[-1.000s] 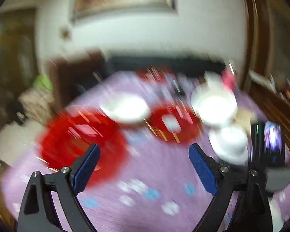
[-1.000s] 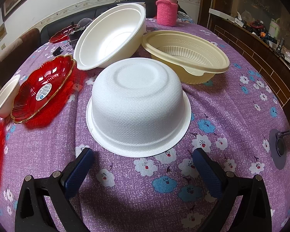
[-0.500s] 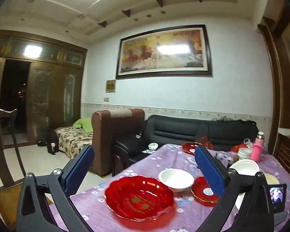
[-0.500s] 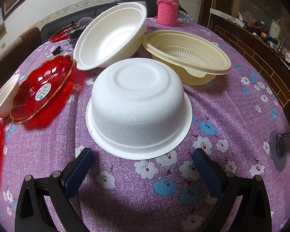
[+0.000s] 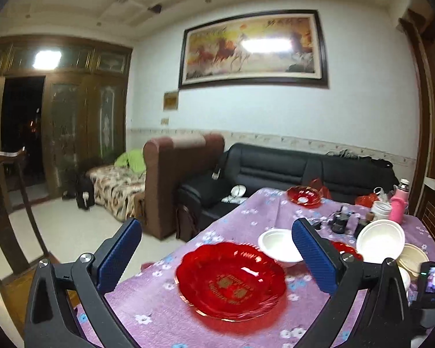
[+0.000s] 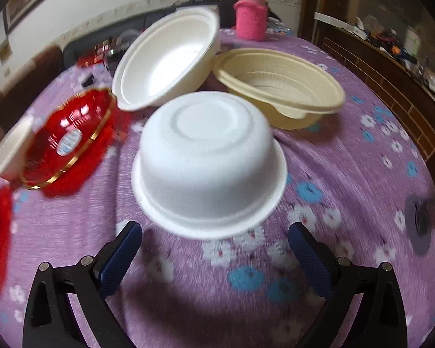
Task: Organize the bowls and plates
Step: 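Swing the left tool toward the large red glass plate's rim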
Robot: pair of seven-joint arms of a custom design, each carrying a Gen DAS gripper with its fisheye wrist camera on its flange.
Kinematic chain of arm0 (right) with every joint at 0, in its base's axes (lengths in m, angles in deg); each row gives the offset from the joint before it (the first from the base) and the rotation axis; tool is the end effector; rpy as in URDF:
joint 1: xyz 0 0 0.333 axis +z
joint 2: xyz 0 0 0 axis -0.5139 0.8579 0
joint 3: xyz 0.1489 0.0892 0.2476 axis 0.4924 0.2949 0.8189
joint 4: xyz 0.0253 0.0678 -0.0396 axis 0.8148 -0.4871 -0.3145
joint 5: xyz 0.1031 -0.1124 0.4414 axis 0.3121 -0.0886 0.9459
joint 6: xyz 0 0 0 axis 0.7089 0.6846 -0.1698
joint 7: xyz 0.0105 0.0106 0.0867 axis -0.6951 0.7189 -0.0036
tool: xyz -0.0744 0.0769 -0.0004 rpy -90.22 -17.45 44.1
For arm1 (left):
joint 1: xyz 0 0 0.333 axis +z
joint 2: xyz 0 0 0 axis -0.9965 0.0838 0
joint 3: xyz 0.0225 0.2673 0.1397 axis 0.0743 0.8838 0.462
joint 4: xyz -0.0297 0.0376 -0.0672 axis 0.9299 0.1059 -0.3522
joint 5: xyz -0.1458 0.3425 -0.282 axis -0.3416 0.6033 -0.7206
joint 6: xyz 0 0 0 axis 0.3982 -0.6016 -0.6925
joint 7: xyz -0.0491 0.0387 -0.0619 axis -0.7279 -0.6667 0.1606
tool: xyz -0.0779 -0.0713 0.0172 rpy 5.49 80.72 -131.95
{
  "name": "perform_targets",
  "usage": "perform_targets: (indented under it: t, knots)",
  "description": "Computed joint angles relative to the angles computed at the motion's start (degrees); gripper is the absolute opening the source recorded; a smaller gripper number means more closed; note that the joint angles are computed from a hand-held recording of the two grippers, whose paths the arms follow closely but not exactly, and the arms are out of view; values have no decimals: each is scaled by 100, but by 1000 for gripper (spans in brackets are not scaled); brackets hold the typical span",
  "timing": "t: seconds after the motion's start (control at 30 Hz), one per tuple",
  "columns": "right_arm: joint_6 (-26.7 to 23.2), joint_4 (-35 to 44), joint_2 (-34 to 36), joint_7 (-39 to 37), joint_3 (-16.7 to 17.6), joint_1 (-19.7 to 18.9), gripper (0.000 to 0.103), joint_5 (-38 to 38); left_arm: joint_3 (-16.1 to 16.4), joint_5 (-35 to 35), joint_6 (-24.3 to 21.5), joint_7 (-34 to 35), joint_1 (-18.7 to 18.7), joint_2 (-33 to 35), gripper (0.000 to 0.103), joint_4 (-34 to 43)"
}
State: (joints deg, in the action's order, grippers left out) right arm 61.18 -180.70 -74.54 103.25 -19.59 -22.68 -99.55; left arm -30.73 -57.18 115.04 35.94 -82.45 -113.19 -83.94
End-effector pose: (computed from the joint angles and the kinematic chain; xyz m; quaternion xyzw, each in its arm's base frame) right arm 0.4157 0.1485 0.4172 -0.4068 0.8637 -0.2543 0.1546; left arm 0.3981 -0.0330 0.5410 -0.5707 0.5425 -0.4498 0.4214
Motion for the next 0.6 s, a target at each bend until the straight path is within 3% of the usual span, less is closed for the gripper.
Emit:
perform_targets:
  t: [0.1,0.2,0.3,0.33,0.37,0.43,0.47,0.57,0.6]
  knots:
    - [135,-145,-385,146,174,106,102,-65,417,47,-109,138,-82,160,103,99]
    - [178,-97,-764,553,714,51,102,-549,933,197,-212,504,-317,362,103,223]
    - [705,-25,-812,797,887,9,102,-977,1563,171,-665,888,-719,638,103,499]
    - [1079,29,-687,771,825,12,102,-1059,1842,82,-869,1025,-942,710,103,610]
    - [1305,136,-492,672,742,35,102,-1029,2256,-105,-1284,1177,-1269,858,103,828]
    - [1732,357,-28,297,479,200,102,-790,2677,-462,-1969,1316,-1591,1167,103,1217]
    - [1905,456,187,118,388,253,102,-665,3085,-786,-2476,1467,-1920,1389,103,1512]
    - [2233,870,885,-402,259,367,89,-343,3690,-1484,-3174,1940,-2425,1835,103,1983]
    - [2333,1035,1130,-621,186,426,82,-225,3731,-1608,-3195,2070,-2463,1936,103,2033]
